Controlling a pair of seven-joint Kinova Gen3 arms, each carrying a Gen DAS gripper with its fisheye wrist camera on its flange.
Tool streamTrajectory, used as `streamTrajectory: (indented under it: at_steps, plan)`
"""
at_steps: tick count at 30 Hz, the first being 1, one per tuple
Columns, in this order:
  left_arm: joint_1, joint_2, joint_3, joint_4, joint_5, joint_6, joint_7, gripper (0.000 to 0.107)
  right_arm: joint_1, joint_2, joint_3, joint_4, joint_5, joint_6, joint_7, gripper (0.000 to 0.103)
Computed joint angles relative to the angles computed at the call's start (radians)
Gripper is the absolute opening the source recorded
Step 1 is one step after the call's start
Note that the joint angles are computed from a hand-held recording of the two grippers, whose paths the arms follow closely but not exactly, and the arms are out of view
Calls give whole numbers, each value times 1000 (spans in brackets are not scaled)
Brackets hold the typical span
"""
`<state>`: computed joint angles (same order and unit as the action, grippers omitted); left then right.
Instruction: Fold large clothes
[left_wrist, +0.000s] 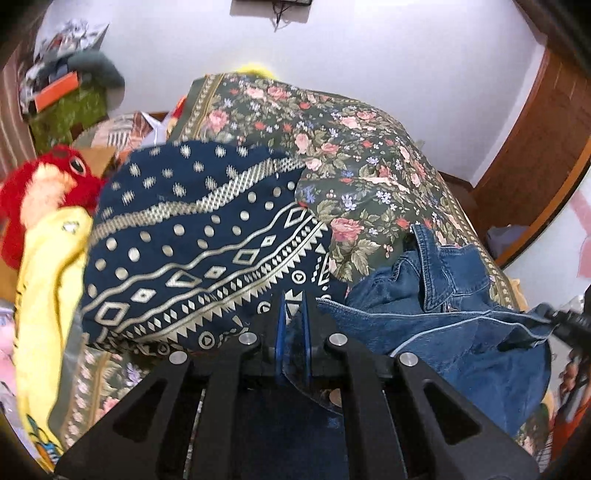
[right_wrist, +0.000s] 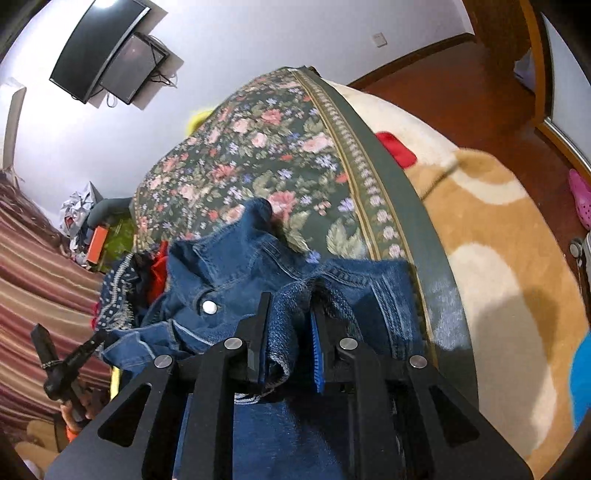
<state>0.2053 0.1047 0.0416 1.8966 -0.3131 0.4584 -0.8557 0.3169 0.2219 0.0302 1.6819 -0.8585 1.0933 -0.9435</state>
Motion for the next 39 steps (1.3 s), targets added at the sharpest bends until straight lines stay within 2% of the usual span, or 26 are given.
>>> streamTrajectory:
  at_steps: [1,2,4,6,7,8,10,12,16,19,22,27,29,31,32,35,37,39]
  plan:
    - [-8,1,14,-9,-11,11,1,7,3,0,-9,-22,20,18,-19,17]
    - [-25,3,37,-19,-9,27,-15,13,22,4,-36,-41,38,31,-38,17]
    - [-5,8,26,-43,-6,64,-37,23,24,-15,-48,-40,47,9,-52,20]
    - [20,0,9,-45,-26,78,-14,30,-35,-64,13,-27,88,-67,-79,32]
    - [20,-5,11,-45,-25,81,-11,31,-49,-86,34,-18,97,-100,-80,43]
    - [14,-20,12,-37,-10,76,-18,34,-46,-102,48,-15,89,-117,-76,47]
    - [4,-50,18,-19,4,65,-20,39,0,-114,46,-14,61,-102,-76,47]
    - [1,-79,27,-3,-14,63,6,50,-6,-132,66,-17,97,-92,-83,47]
    - [-15,-114,56,16,4,74,-17,51,-44,-183,62,12,209,-104,-84,49]
    - [-11,-115,78,24,12,102,-32,51,-81,-202,56,47,237,-104,-67,53]
    - [3,-108,94,40,21,115,-35,52,-129,-224,40,84,274,-125,-60,54]
    - [18,-69,96,68,180,108,-158,52,-222,-232,5,118,293,-130,-55,54]
    - [-43,-51,163,84,261,88,-217,52,-257,-238,-9,136,294,-134,-53,55]
    - [-64,-19,198,80,336,82,-275,52,-299,-242,-31,154,309,-147,-62,57]
    - [-46,1,193,69,353,81,-286,52,-316,-245,-37,162,315,-154,-63,57]
    - [67,26,118,41,331,79,-283,58,-374,-242,-66,181,366,-183,-108,57]
    - [81,41,125,26,360,68,-317,59,-410,-235,-86,192,423,-197,-157,58]
    - [109,56,124,16,356,57,-317,65,-437,-240,-98,211,485,-229,-203,61]
